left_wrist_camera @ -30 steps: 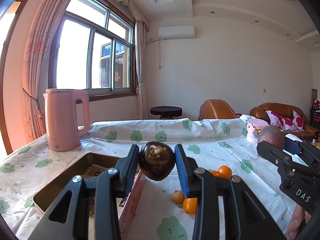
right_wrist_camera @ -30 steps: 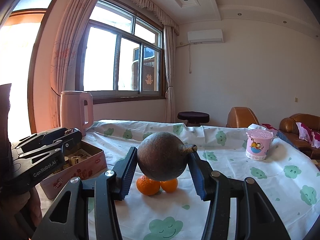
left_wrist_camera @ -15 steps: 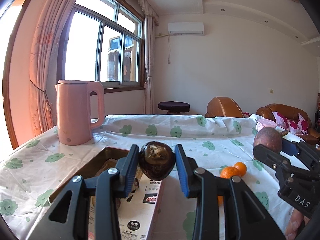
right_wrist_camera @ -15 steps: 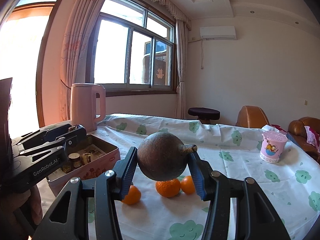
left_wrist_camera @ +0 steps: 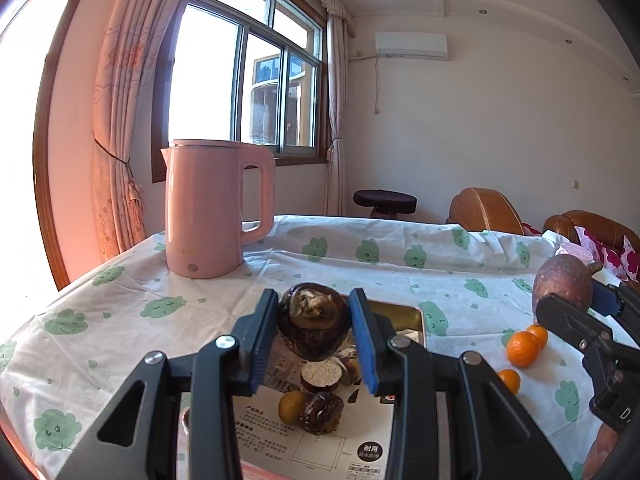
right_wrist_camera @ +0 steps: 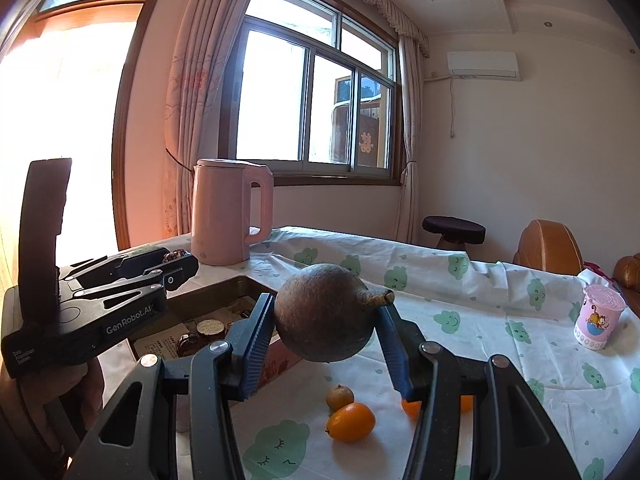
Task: Organize fruits
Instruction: 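Carry the mangosteen with the left tool while the right tool carries the purple fruit into the tin box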
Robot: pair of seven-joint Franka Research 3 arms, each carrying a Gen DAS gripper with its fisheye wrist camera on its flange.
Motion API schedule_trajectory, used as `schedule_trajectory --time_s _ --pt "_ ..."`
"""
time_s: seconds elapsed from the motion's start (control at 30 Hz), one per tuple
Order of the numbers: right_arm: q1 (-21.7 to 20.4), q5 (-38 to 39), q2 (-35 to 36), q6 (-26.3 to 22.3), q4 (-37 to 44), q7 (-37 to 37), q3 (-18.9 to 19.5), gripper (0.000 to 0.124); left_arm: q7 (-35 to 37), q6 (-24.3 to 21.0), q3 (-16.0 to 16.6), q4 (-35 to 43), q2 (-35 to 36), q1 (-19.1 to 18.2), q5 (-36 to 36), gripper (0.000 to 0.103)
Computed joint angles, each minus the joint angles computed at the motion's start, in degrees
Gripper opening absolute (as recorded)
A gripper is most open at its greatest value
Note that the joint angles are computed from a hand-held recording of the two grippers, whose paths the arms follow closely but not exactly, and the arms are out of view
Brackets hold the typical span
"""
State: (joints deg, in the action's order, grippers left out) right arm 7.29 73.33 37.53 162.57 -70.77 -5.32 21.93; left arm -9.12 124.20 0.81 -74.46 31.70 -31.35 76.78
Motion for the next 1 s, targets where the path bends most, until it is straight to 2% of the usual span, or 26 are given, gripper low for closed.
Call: schedule_trajectory --time_s 0.37,1.0 --pt "2.8 -4.93 1.16 -0.94 0.67 2.29 -0.12 0.053 -1.5 -0.84 -1.36 -5.3 -3.46 2.11 -1.72 0.038" --pt "4.81 -14.13 4.17 -0.45 2.7 7.92 0.81 0.053 -1.12 -0.84 -2.88 -8.06 -5.07 4.0 -3.61 0.038"
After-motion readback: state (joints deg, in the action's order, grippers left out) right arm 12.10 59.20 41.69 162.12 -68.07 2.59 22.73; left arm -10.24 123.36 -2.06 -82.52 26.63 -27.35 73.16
